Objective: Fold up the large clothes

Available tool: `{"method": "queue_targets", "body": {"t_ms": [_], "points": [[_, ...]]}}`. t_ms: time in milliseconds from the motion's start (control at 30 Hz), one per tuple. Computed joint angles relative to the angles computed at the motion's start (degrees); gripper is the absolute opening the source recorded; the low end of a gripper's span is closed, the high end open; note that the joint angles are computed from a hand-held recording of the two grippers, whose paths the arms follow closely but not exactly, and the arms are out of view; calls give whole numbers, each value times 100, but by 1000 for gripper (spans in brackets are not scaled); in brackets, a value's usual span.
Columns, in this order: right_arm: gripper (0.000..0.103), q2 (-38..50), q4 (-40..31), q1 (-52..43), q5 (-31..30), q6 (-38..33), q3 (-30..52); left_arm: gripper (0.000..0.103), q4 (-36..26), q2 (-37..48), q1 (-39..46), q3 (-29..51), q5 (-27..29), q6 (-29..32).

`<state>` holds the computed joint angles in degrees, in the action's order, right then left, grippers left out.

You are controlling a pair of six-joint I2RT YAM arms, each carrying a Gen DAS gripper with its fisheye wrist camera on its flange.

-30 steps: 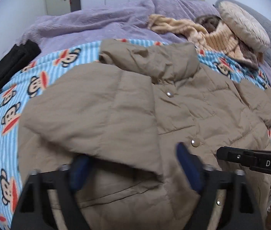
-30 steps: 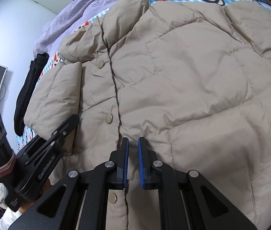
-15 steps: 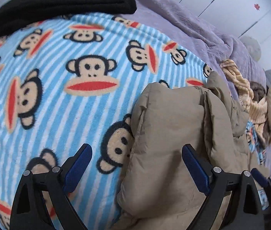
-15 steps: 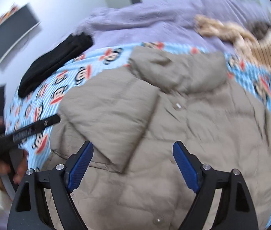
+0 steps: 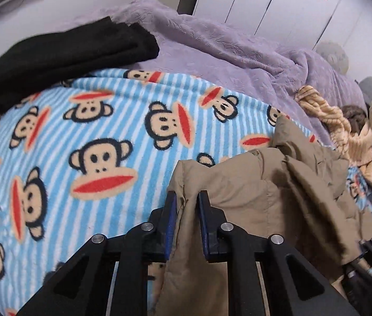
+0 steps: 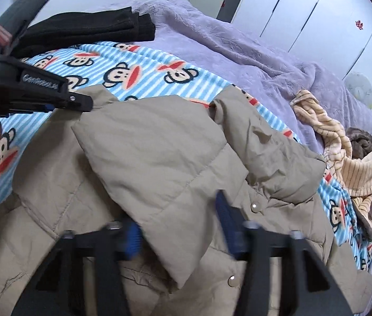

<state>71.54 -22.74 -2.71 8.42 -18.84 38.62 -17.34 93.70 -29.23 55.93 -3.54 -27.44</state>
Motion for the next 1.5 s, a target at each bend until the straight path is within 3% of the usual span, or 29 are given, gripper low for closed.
{"method": "queue_targets", "body": {"t_ms": [200, 300, 467, 533, 567, 600, 800, 967, 1133, 1333, 1433, 1500], "points": [[9, -313, -460, -2687, -1936, 309, 173, 18, 84, 420, -103, -28, -442, 210], [9, 586, -1046, -4207, -3046, 383, 620, 19, 40, 591, -289, -7, -760, 282], [10, 2249, -1962, -5574, -4061, 220, 1417, 19, -506, 423, -395, 238, -1080, 314], [25, 2263, -2175, -5816, -4022, 63, 1527, 19, -732, 141, -383, 245, -1121, 355], [38, 2175, -2235, -5914, -3922, -23, 1546, 19, -783, -53, -369, 192, -1079, 397], [42, 2056, -2271, -6046, -3814, -94, 1569, 19, -818, -241, -364, 127, -1003, 436], [42, 1449, -2300, -6568, -3743, -519, 1832, 19, -1113, -686, -827, -128, -830, 283], [42, 1562, -2109, -5727, -3798, -939, 1943, 19, -892, -21, -1214, -333, -1193, -221], [41, 2140, -1658, -5174, -3132, -706, 1749, 19, -544, 343, -1078, -396, -1119, -141], [39, 2120, -1576, -5546, -3132, -1183, 1347, 19, -1120, 332, -1165, -72, -1212, 30], [42, 2150, -1968, -5649, -3173, -1189, 1614, 19, -1410, 77, -1222, -22, -1109, -90], [51, 2144, -2334, -5887, -3330, -1271, 1793, 19, -1544, -102, -1304, -15, -1011, -199]]}}
